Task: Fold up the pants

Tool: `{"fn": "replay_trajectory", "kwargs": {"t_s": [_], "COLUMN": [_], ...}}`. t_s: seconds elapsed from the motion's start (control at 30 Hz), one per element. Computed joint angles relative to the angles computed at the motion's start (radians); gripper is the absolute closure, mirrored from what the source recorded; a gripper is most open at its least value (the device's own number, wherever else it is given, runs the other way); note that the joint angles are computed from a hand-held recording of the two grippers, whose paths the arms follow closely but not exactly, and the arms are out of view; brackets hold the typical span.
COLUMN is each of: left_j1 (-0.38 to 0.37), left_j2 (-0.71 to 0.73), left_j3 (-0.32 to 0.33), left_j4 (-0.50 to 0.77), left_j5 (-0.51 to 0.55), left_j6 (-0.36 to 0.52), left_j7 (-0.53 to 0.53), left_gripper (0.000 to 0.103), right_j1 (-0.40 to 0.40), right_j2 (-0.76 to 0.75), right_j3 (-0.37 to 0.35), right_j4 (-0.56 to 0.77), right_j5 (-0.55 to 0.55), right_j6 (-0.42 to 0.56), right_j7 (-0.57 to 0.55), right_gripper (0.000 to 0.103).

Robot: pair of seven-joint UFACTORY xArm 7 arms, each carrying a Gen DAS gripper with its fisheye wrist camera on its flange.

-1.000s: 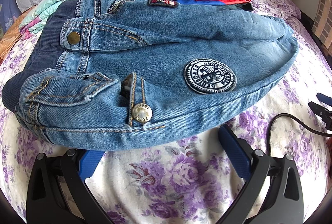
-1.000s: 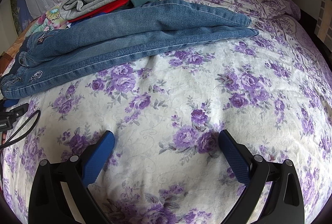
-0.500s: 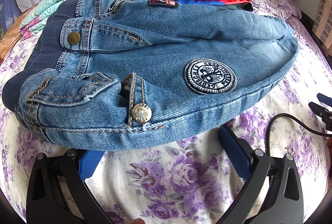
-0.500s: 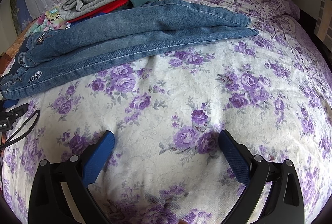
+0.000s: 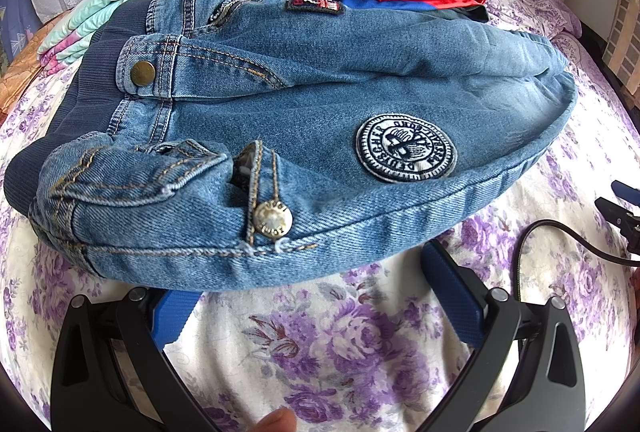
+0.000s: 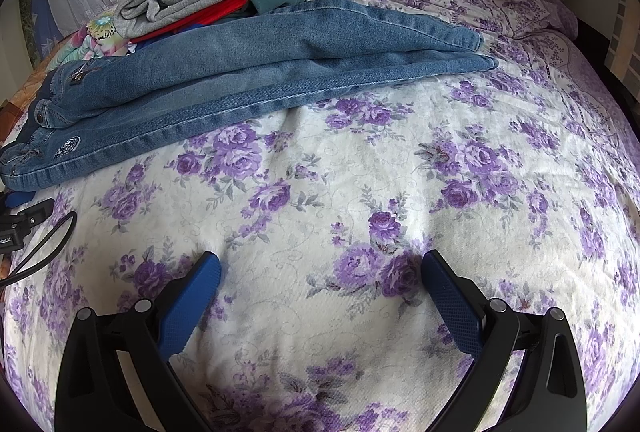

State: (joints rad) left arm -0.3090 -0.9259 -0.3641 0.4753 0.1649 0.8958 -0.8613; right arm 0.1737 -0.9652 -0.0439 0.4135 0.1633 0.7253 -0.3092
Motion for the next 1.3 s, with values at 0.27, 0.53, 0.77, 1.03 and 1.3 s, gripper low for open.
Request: {"fn": "replay_trajectory", "kwargs": {"t_s": [0.27, 0.53, 0.77, 1.03, 1.3], "left_j1": [-0.005, 0.081, 0.141, 0.079, 0.156], "left_j2": [-0.052, -0.203, -0.357, -0.601, -0.417], "left_j3": [0.086, 0.136, 0.036, 0.219, 0.069], "left_j4": [-0.046, -0.137, -0.162, -0.371, -0.262], "left_j5": [-0.031, -0.106, -0.033, -0.232, -0.176], "left_j6": [-0.057, -0.129, -0.151, -0.334, -0.270], "left_j7": [0.050, 0.041, -0.063, -0.109, -0.186], "left_gripper": [0.004, 0.004, 0.004, 0.005, 0.005], "right_j1": [0.061, 0.116, 0.130, 0.122, 0.126], "right_j2": [0.090, 0.285, 0.327, 0.274, 0.272], "right_j3": [-0.094, -0.135, -0.114, -0.148, -0.144], "right_j4": [0.058, 0.171, 0.182, 0.149, 0.138], "right_j5": [0.139, 0.337, 0.375, 0.430, 0.440], "right_j6": [-0.042, -0.180, -0.211, -0.171, -0.191], "right_j7": [0.020, 0.023, -0.023, -0.046, -0.066], "right_gripper": [0.003, 0.003, 0.003, 0.003, 0.003]}}
